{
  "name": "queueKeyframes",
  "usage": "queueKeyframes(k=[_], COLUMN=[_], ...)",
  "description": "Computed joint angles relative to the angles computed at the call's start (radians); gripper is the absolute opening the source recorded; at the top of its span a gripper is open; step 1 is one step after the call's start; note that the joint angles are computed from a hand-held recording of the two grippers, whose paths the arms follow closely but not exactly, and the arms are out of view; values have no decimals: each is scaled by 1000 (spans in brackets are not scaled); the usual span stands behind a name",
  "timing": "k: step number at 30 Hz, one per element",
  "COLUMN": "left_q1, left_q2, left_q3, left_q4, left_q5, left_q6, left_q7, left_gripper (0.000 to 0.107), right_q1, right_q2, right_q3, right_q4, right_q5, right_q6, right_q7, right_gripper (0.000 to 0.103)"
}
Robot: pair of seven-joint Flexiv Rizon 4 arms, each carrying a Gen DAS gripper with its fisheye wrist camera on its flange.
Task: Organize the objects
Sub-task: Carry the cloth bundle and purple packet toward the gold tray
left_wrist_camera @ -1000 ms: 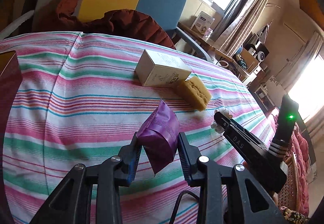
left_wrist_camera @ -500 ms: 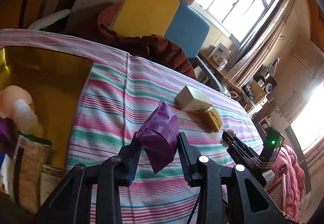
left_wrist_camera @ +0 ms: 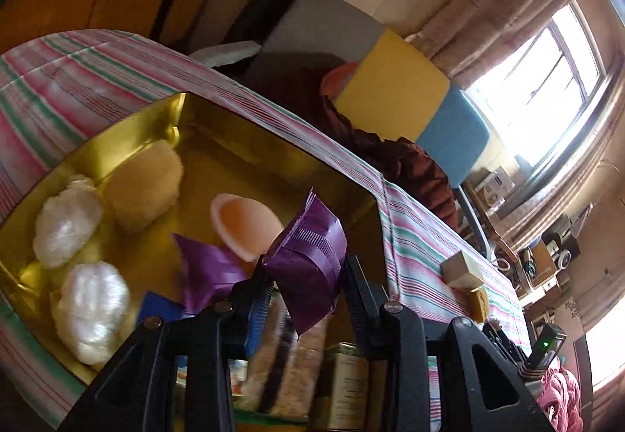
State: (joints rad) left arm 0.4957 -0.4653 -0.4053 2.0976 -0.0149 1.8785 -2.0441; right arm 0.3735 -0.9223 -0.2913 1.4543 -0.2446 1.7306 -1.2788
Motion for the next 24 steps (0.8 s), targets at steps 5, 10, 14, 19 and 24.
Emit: queueKeyframes(k=[5, 10, 14, 19, 24], left_q1=[4, -61, -112, -207, -99], left_q2=[38, 58, 58, 62, 69], left_q3=[62, 169, 233, 326, 202], left_q4=[58, 84, 78, 71, 99], left_q5=[-31, -84, -109, -171, -174], left_q6=[-15, -36, -57, -87, -44], left_q7=[-29, -28, 14, 66, 57], left_gripper=[36, 36, 36, 44, 50], right_q1=[42, -1, -71, -177, -266], right_q2=[17, 84, 125, 142, 128], right_q3=[-38, 101, 273, 503, 689], right_q4=[34, 85, 107, 119, 125], right_q5=[-11, -32, -78, -179, -270], right_q6=[30, 72, 98, 95, 55], right_q7=[-40, -110, -155, -190, -205], right_gripper=[31, 31, 31, 31, 31])
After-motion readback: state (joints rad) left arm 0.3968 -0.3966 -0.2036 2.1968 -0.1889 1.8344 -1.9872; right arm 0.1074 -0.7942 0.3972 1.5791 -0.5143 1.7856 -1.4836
